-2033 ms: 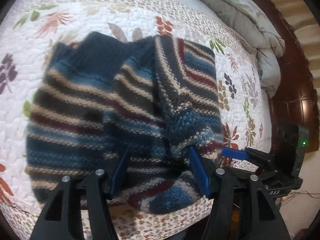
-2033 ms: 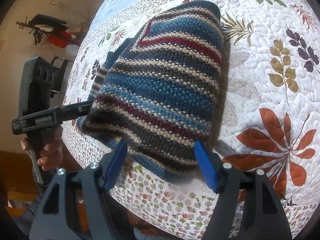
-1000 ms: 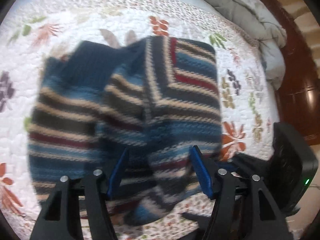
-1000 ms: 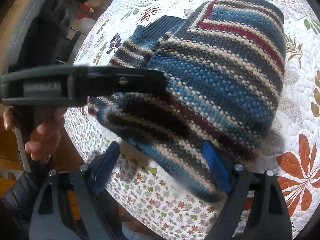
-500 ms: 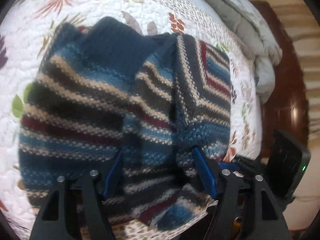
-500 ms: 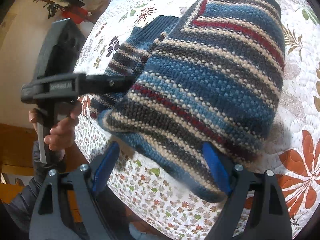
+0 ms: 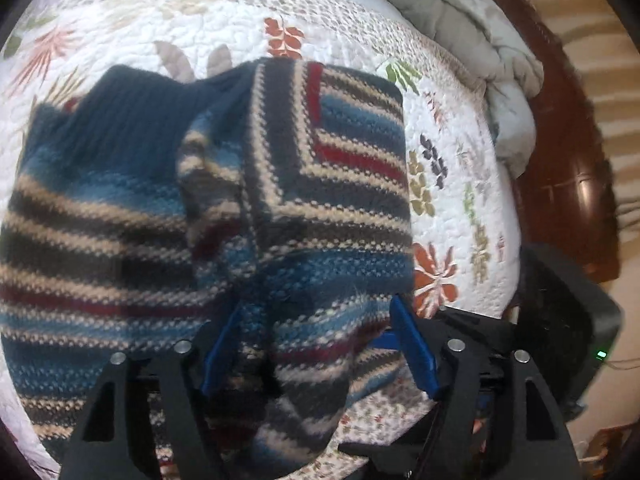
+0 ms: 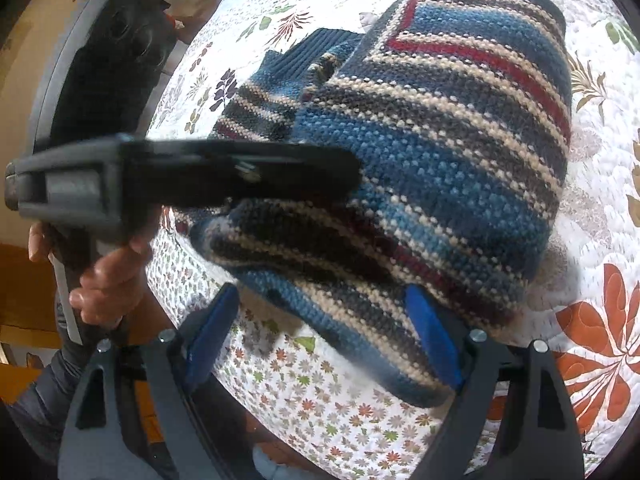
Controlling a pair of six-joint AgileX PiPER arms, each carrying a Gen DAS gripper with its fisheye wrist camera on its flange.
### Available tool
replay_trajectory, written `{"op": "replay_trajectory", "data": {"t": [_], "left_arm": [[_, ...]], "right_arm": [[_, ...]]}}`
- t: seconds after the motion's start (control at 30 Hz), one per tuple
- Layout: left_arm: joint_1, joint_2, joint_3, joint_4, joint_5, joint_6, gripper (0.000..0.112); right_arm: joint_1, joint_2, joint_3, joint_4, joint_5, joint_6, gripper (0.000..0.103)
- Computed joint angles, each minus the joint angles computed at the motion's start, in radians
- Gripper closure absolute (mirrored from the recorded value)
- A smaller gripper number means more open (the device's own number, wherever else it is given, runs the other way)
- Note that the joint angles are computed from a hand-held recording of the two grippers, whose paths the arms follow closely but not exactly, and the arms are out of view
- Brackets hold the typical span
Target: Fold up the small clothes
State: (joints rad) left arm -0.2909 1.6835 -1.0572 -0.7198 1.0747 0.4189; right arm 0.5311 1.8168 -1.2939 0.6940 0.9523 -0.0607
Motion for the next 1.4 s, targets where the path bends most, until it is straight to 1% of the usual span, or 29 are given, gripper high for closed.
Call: {"op": "replay_trajectory", "data": {"t": [0.03, 0.07, 0.1, 0.13, 0.17, 0.2, 0.27, 0.37, 0.47, 0.67, 0.77, 0.87, 0.97, 1.07, 1.17, 1.23, 1.33, 1.37, 1.4], "left_arm": [[-0.011, 0.001, -0.004, 0.01, -0.009, -0.012, 0.038], [-0.017, 0.002, -0.005, 0.013, -0.018, -0.022, 0.044], [-0.019, -0.004, -0.004, 0.03, -0.024, -0.039, 0.052], [-0.025, -0.006, -0.006, 0.055, -0.035, -0.068, 0.068], [-0.012, -0.008, -0.004, 0.055, -0.029, -0.073, 0.082], [0.01, -0.018, 0.011, 0.036, -0.019, -0.063, 0.088], [0.032, -0.036, 0.031, 0.008, -0.025, -0.069, 0.09], [0.018, -0.092, 0.058, 0.021, -0.069, -0.092, 0.092], [0.039, -0.14, 0.074, 0.026, -0.082, -0.096, 0.092], [0.173, -0.231, 0.071, 0.048, -0.019, -0.054, 0.093], [0.253, -0.284, 0.064, 0.068, 0.01, -0.035, 0.093], [0.344, -0.298, 0.059, 0.088, 0.049, 0.002, 0.092], [0.414, -0.271, 0.087, 0.126, 0.029, 0.031, 0.092], [0.482, -0.196, 0.134, 0.102, 0.01, 0.105, 0.092], [0.495, -0.147, 0.189, 0.08, -0.042, 0.159, 0.091], [0.497, -0.153, 0.221, 0.058, -0.077, 0.197, 0.091], [0.484, -0.17, 0.246, 0.059, -0.109, 0.212, 0.089], [0.473, -0.179, 0.25, 0.07, -0.122, 0.207, 0.089], [0.463, -0.19, 0.252, 0.08, -0.125, 0.196, 0.088]], "right_arm": [[-0.001, -0.001, 0.001, 0.0, 0.0, -0.001, 0.017], [0.002, 0.0, 0.001, 0.002, -0.002, 0.0, 0.017], [0.002, -0.003, 0.004, 0.005, -0.005, 0.0, 0.017], [0.004, -0.002, 0.003, 0.003, -0.008, 0.003, 0.017], [0.003, -0.008, 0.008, 0.007, -0.01, 0.002, 0.017], [-0.001, -0.016, 0.016, 0.016, -0.011, -0.001, 0.018], [-0.016, -0.038, 0.034, 0.039, -0.009, -0.014, 0.019], [-0.042, -0.072, 0.062, 0.068, -0.001, -0.022, 0.019], [-0.055, -0.107, 0.075, 0.053, 0.005, -0.006, 0.019], [-0.065, -0.141, 0.066, -0.015, 0.014, 0.033, 0.019], [-0.069, -0.133, 0.065, -0.011, 0.007, 0.038, 0.019], [-0.062, -0.12, 0.063, 0.001, -0.005, 0.038, 0.019], [-0.05, -0.11, 0.051, 0.008, -0.015, 0.04, 0.019], [-0.024, -0.087, 0.017, 0.032, -0.016, 0.028, 0.019], [0.004, -0.053, -0.025, 0.053, -0.008, 0.01, 0.019], [0.021, -0.03, -0.063, 0.031, 0.005, 0.029, 0.019], [0.075, 0.022, -0.148, -0.068, 0.036, 0.119, 0.019], [0.088, 0.044, -0.178, -0.108, 0.056, 0.153, 0.019], [0.114, 0.084, -0.224, -0.18, 0.097, 0.216, 0.02]]}}
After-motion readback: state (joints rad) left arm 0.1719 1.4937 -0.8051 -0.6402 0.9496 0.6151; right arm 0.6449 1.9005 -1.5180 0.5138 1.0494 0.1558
